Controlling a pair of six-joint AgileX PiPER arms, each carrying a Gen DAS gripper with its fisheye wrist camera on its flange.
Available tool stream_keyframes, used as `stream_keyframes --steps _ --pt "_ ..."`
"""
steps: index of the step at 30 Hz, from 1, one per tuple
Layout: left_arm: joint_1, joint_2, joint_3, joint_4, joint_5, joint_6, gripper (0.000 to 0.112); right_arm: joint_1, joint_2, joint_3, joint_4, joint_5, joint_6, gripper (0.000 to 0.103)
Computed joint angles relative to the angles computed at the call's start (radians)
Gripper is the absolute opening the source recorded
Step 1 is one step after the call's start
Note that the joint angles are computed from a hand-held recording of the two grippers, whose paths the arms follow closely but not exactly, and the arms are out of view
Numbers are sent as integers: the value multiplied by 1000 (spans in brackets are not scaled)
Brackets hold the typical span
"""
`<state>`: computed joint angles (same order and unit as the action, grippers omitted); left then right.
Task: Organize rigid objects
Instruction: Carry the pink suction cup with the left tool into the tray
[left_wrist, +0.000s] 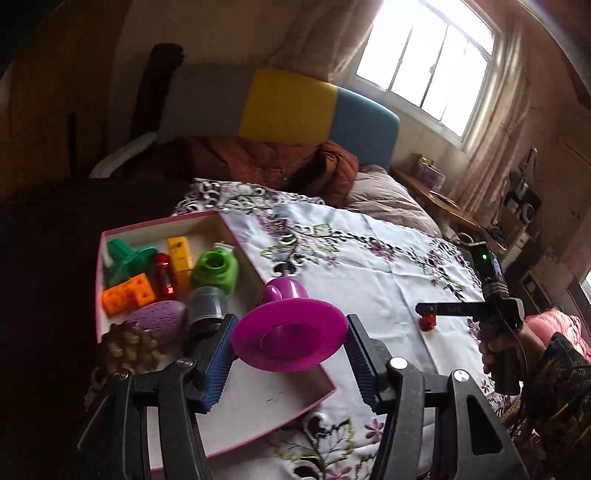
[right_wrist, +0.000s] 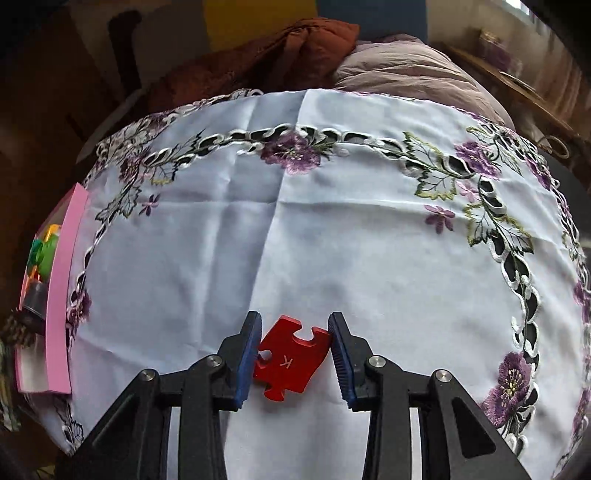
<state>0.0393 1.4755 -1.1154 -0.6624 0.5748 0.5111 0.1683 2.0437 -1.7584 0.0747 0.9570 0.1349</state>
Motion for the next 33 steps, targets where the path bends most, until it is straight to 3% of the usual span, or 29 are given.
stream_keyframes --steps 10,23,33 --pt "76 -18 32 -12 -4 17 58 -8 19 -21 -17 44 8 39" --pt "337 -100 122 3 40 58 58 29 8 -19 -112 67 -14 36" --pt "239 -149 182 105 -22 19 58 77 21 -25 -209 43 -19 35"
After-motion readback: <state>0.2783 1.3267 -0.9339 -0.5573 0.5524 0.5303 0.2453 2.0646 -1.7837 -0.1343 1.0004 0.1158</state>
